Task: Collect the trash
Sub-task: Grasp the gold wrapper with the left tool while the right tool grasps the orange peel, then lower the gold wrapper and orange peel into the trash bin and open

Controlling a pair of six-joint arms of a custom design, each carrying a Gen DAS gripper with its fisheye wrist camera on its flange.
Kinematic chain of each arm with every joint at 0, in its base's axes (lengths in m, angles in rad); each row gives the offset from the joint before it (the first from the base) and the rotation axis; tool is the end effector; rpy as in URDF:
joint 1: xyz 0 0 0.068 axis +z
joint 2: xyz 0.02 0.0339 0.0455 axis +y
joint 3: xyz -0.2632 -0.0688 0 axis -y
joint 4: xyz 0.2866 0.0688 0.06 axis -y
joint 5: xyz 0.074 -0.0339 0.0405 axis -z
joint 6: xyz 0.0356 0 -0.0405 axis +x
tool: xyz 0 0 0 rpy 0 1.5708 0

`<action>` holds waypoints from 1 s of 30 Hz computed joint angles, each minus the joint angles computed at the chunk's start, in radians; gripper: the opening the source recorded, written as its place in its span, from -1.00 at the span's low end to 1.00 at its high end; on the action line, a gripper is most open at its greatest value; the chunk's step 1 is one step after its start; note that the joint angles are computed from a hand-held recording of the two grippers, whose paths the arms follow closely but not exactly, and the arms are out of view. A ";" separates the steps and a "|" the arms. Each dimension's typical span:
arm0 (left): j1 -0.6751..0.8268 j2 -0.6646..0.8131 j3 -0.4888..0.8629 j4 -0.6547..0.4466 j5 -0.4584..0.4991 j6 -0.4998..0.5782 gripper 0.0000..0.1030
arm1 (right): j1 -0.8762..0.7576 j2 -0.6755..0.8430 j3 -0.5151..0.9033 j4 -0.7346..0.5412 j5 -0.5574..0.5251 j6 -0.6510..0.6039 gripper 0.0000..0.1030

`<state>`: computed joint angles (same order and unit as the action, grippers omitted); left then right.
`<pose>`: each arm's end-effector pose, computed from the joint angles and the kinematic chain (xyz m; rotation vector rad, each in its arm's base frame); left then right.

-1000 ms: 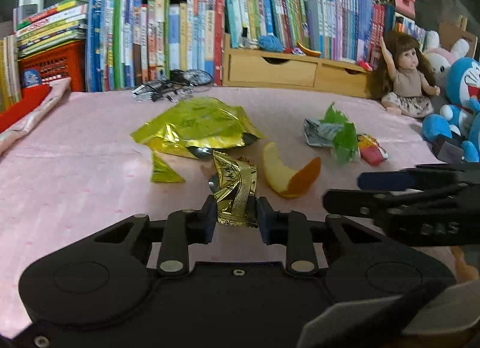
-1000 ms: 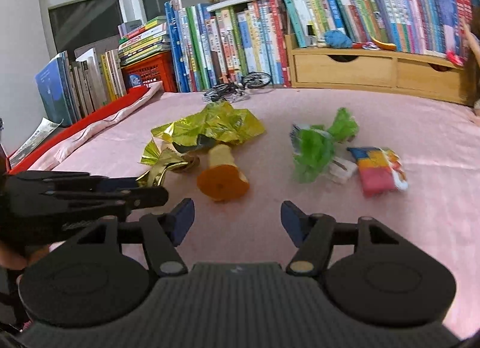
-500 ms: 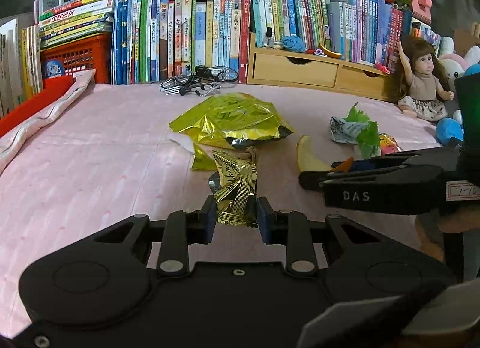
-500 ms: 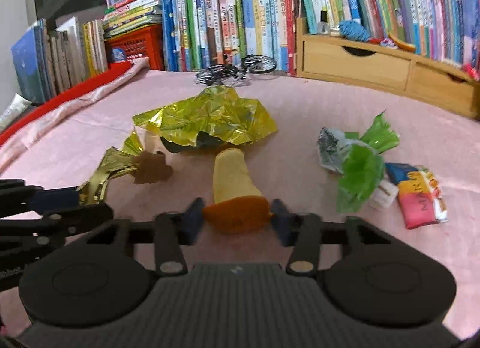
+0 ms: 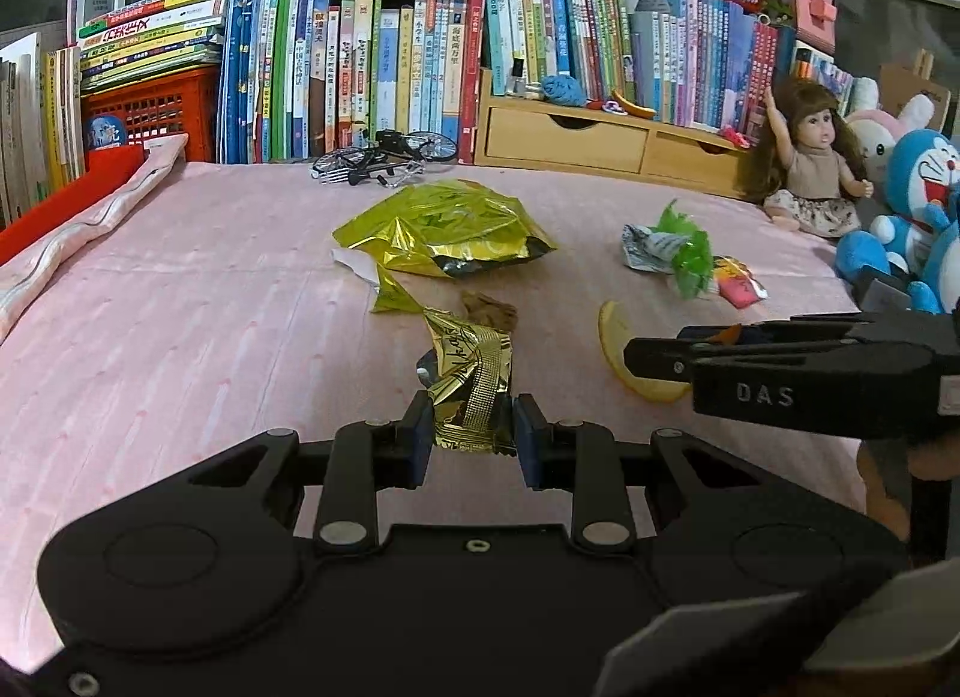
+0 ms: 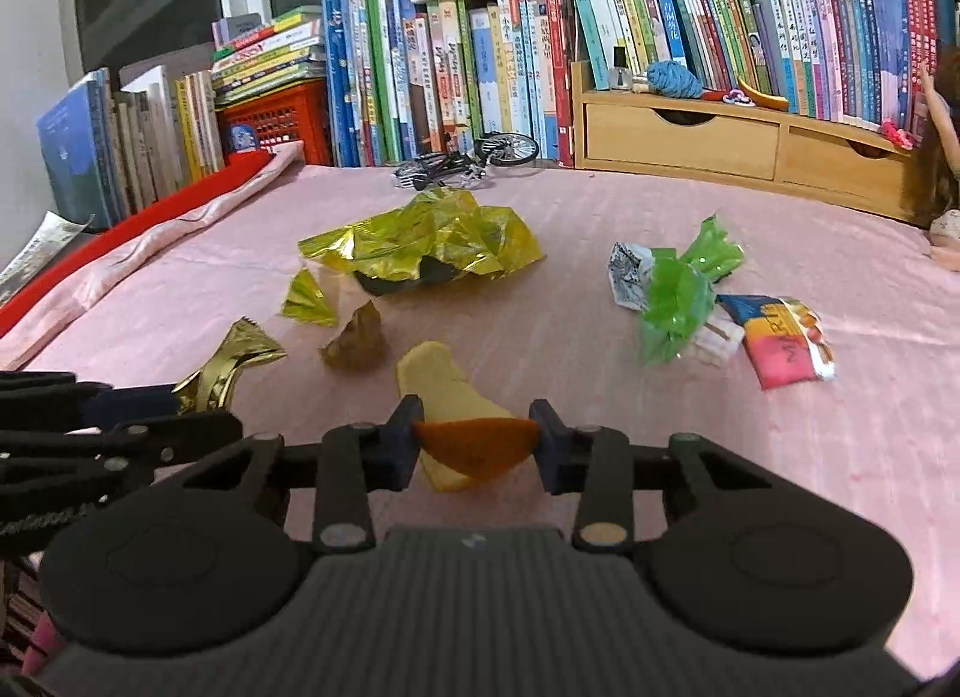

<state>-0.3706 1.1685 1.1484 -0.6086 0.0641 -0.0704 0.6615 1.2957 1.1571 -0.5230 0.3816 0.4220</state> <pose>0.2725 -0.1083 0.3455 0.3671 2.1854 -0.3161 0.2647 0.1892 0.3209 -0.0560 2.1830 0.1881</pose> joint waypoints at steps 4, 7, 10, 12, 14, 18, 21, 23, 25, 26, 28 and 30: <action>-0.006 -0.053 -0.021 -0.034 0.007 -0.007 -0.48 | 0.047 -0.070 -0.042 -0.021 0.028 0.035 -0.16; -0.014 -0.102 -0.040 -0.064 0.010 -0.019 -0.48 | 0.088 -0.118 -0.073 -0.037 0.054 0.066 -0.16; -0.021 -0.170 -0.068 -0.094 0.020 -0.050 -0.48 | 0.144 -0.167 -0.106 -0.051 0.096 0.091 -0.16; -0.030 -0.218 -0.085 -0.117 0.019 -0.066 -0.48 | 0.185 -0.198 -0.124 -0.064 0.122 0.111 -0.16; -0.041 -0.266 -0.100 -0.148 0.021 -0.082 -0.48 | 0.227 -0.224 -0.136 -0.084 0.148 0.135 -0.16; -0.058 -0.337 -0.121 -0.198 0.036 -0.101 -0.48 | 0.313 -0.270 -0.153 -0.139 0.209 0.182 -0.16; -0.080 -0.376 -0.131 -0.239 0.033 -0.109 -0.48 | 0.374 -0.296 -0.165 -0.184 0.250 0.229 -0.16; -0.090 -0.398 -0.136 -0.267 0.033 -0.111 -0.48 | 0.412 -0.310 -0.174 -0.205 0.276 0.263 -0.16; -0.100 -0.418 -0.140 -0.293 0.031 -0.111 -0.48 | 0.452 -0.323 -0.182 -0.223 0.299 0.295 -0.16; -0.102 -0.426 -0.140 -0.306 0.033 -0.108 -0.48 | 0.474 -0.328 -0.185 -0.233 0.312 0.312 -0.16; -0.115 -0.450 -0.145 -0.339 0.033 -0.107 -0.48 | 0.514 -0.333 -0.189 -0.254 0.334 0.344 -0.16; -0.129 -0.472 -0.149 -0.373 0.035 -0.107 -0.48 | 0.553 -0.334 -0.190 -0.280 0.354 0.379 -0.16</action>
